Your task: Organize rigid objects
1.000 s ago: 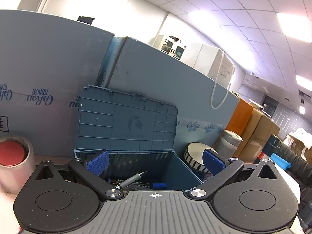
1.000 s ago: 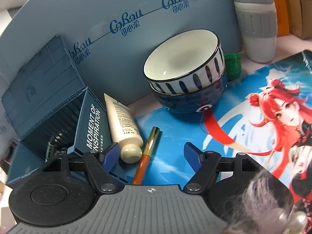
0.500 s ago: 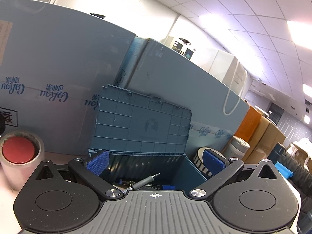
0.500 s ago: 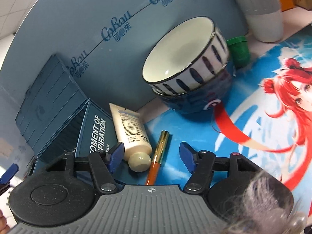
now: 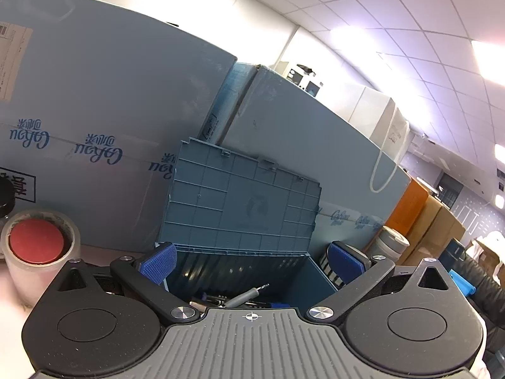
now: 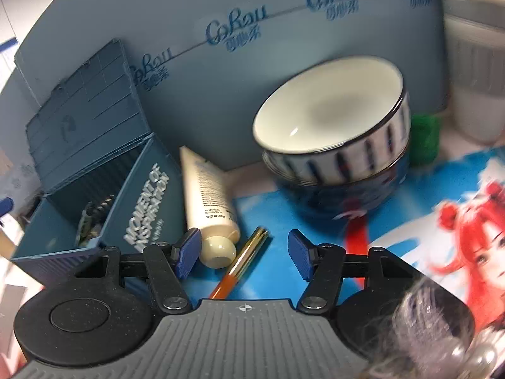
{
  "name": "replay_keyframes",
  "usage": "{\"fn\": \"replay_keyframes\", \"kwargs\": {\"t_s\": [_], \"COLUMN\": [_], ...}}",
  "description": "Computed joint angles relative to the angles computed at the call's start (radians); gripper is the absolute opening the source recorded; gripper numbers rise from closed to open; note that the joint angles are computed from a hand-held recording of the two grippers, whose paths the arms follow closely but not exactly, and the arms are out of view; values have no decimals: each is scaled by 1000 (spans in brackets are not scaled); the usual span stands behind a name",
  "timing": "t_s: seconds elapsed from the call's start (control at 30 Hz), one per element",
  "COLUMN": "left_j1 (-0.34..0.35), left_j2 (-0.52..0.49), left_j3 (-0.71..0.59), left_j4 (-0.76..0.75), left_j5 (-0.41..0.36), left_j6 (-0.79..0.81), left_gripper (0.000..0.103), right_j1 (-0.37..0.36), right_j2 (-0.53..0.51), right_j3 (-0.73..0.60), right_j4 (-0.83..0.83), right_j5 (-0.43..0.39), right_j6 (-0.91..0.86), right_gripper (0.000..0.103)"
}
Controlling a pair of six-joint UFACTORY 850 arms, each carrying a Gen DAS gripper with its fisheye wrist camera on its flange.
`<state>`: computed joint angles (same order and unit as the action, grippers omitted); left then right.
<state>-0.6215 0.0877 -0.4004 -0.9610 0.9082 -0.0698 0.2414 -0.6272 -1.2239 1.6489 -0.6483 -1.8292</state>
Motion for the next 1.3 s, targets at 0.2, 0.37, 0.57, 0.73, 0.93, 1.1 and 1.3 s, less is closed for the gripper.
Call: {"fn": "replay_keyframes", "kwargs": {"t_s": [0.2,0.37,0.57,0.73,0.93,1.1,1.3], "left_j1": [3,0,0,2,3,12,21], "left_j2": [-3,-3,-3,-3,-8,-10,-11], "left_j3": [-2,-1,2,1,-8,-9,-6], "left_j4": [7,10,13,13,13,29,37], "left_j5": [0,5,9,2,-7,-18,-23], "left_j6": [0,0,-9,-10,4,4,-12], "left_gripper": [103,103,103,103,103,103,103], "right_j1": [2,-16,-6,-27,-10,24,7], "right_j2": [48,52,1,-20,11,-17,-23], "right_j3": [46,58,41,21,57,31,43], "right_j4": [120,109,192,132,184,214,200], "right_j5": [102,9,-31,-97,-64,-19,-70], "right_j6": [-132,-150,-83,12,-100,-143,-119], "right_gripper": [53,52,51,51,51,50,37]}}
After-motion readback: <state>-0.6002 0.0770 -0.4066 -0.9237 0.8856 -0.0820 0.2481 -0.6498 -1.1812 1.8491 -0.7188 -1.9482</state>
